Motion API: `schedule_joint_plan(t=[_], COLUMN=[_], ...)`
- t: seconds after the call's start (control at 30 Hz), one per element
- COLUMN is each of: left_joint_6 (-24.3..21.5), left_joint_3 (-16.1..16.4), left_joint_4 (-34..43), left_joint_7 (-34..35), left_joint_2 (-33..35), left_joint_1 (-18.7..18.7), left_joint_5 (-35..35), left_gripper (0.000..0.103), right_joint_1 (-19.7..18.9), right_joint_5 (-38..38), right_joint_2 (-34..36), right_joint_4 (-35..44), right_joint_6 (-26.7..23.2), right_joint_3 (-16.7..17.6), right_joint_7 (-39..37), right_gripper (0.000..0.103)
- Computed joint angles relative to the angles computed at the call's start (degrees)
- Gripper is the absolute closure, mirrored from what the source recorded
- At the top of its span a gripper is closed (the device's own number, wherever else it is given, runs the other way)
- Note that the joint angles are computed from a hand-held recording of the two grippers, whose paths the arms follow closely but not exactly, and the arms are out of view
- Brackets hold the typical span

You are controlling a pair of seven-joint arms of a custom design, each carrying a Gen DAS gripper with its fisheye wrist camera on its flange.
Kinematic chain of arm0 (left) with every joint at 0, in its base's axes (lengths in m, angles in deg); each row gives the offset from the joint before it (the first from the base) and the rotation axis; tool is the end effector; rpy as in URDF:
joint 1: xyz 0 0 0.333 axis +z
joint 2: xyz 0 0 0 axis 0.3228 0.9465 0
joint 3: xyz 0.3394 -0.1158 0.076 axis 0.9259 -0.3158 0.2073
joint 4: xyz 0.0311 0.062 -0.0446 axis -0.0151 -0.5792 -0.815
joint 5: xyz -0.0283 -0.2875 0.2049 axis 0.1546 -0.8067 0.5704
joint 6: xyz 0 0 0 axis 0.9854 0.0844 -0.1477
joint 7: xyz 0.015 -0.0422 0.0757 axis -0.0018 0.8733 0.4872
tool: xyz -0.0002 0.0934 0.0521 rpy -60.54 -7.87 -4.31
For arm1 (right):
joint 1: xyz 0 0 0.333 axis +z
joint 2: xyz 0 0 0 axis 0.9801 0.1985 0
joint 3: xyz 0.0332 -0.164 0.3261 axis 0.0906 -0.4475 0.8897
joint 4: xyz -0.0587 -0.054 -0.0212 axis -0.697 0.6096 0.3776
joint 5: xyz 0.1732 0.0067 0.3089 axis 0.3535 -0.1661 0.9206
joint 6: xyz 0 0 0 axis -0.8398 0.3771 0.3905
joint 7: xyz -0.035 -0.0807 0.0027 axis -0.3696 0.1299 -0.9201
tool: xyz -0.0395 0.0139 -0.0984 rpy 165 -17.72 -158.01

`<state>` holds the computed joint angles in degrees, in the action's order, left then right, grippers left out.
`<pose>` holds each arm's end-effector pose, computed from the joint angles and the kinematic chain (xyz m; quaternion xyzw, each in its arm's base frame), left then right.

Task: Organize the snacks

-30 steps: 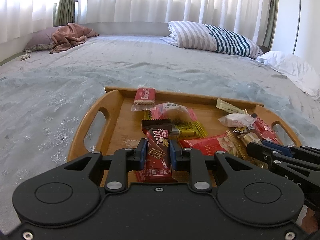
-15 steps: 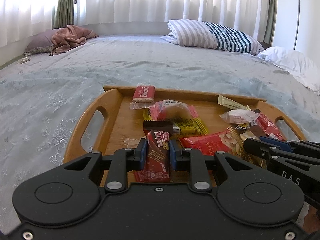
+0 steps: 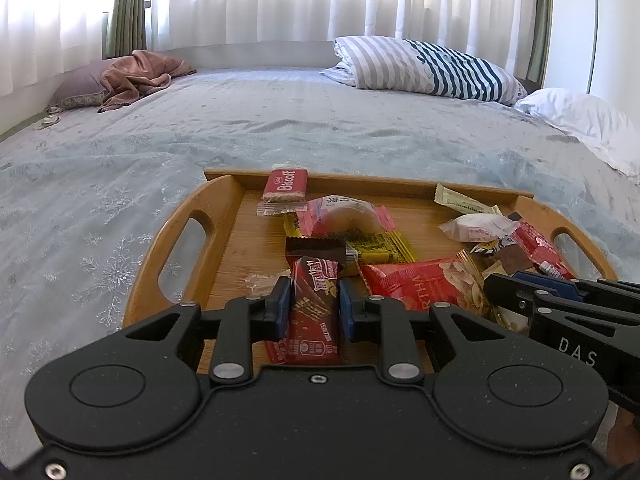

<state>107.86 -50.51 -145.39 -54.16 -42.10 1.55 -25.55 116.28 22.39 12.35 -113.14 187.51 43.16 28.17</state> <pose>0.7021 -0.2276 0.4313 -0.6326 0.6219 -0.3407 0.3114 0.6733 0.2973 0.4242 -0.6481 0.5774 -0.2649 0.4200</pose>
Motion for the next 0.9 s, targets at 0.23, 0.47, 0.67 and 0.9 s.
schedule_joint_plan(t=[0.23, 0.47, 0.67, 0.9], left_joint_6=[-0.7, -0.4, -1.5, -3.3], left_joint_3=[1.1, 2.6, 1.5, -2.0], left_joint_4=[-0.6, -3.1, -7.7, -14.9], left_joint_7=[-1.9, -9.2, -16.3, -23.1], left_joint_2=[-0.8, -3.7, -8.3, -13.9], left_joint_1=[-1.0, -2.1, -2.0, -0.7], left_joint_5=[1.1, 8.1, 16.4, 23.8], left_gripper=[0.061, 0.041, 0.022, 0.015], right_joint_1=[-1.2, -2.8, -3.4, -7.0], right_joint_5=[0.7, 2.7, 5.4, 7.6], right_joint_2=[-0.9, -3.2, -7.0, -11.9], right_joint_4=[-1.1, -3.7, -8.7, -16.7], right_joint_6=[1.7, 4.0, 7.5, 12.8], right_joint_3=[2.1, 5.3, 7.8, 14.6], right_joint_7=[-0.7, -2.6, -6.4, -10.6], right_gripper=[0.059, 0.043, 0.033, 0.024])
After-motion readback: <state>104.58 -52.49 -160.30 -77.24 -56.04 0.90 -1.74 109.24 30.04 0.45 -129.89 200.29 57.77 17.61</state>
